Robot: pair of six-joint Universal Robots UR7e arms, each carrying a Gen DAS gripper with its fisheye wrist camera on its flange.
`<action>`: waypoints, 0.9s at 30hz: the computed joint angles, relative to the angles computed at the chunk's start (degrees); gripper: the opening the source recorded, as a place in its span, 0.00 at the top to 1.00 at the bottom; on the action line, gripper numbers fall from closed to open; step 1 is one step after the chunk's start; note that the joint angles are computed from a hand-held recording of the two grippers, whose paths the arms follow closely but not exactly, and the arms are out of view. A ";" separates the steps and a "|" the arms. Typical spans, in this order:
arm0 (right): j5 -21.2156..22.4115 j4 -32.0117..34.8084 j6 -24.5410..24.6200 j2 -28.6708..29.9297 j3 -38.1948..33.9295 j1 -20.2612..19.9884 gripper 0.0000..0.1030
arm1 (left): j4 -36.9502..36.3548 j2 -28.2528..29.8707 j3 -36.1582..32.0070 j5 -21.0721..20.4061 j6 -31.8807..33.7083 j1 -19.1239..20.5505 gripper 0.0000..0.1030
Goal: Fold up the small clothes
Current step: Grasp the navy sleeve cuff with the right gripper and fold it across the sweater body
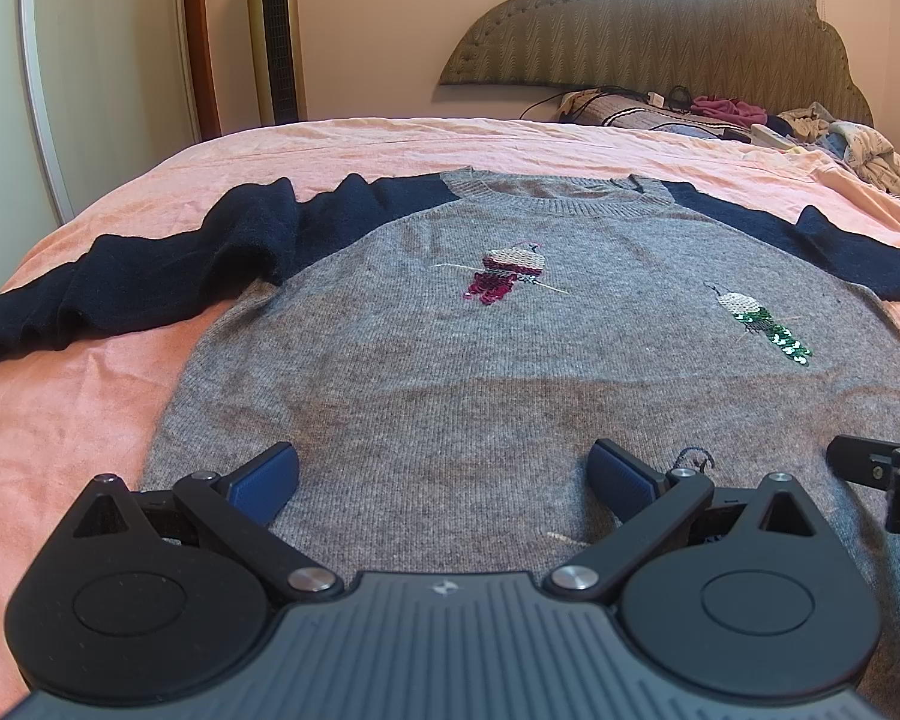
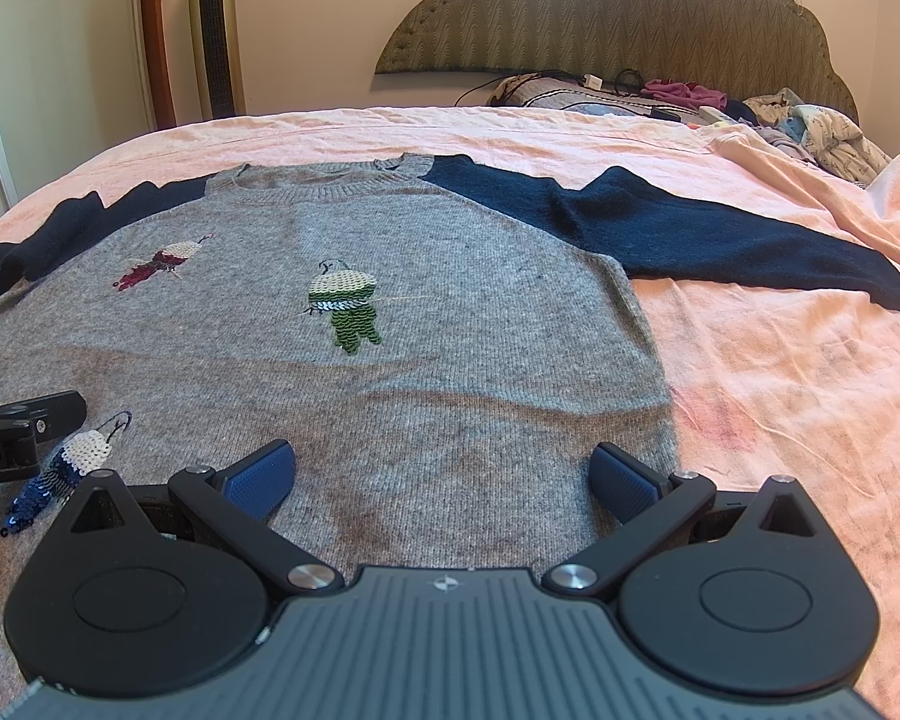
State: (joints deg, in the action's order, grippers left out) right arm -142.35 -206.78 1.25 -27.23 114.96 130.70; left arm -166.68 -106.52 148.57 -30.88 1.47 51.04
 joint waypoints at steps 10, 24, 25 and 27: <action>15.98 -25.91 -7.55 -16.49 10.77 -11.76 0.00 | 0.04 -0.02 0.02 0.01 -0.06 -0.04 0.00; 19.01 -26.76 13.02 -23.32 10.10 -33.64 0.24 | 0.04 0.00 0.03 0.05 -0.09 -0.05 0.00; 18.34 -26.83 11.81 -22.65 9.18 -33.77 0.43 | 0.04 0.00 0.03 0.05 -0.09 -0.05 0.00; 17.12 -24.29 11.08 -22.40 7.78 -34.02 0.87 | 0.05 -0.04 0.04 0.02 -0.10 -0.05 0.00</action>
State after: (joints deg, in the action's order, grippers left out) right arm -125.24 -231.07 12.33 -49.64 122.74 96.68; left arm -166.63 -106.56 148.61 -30.85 1.37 50.99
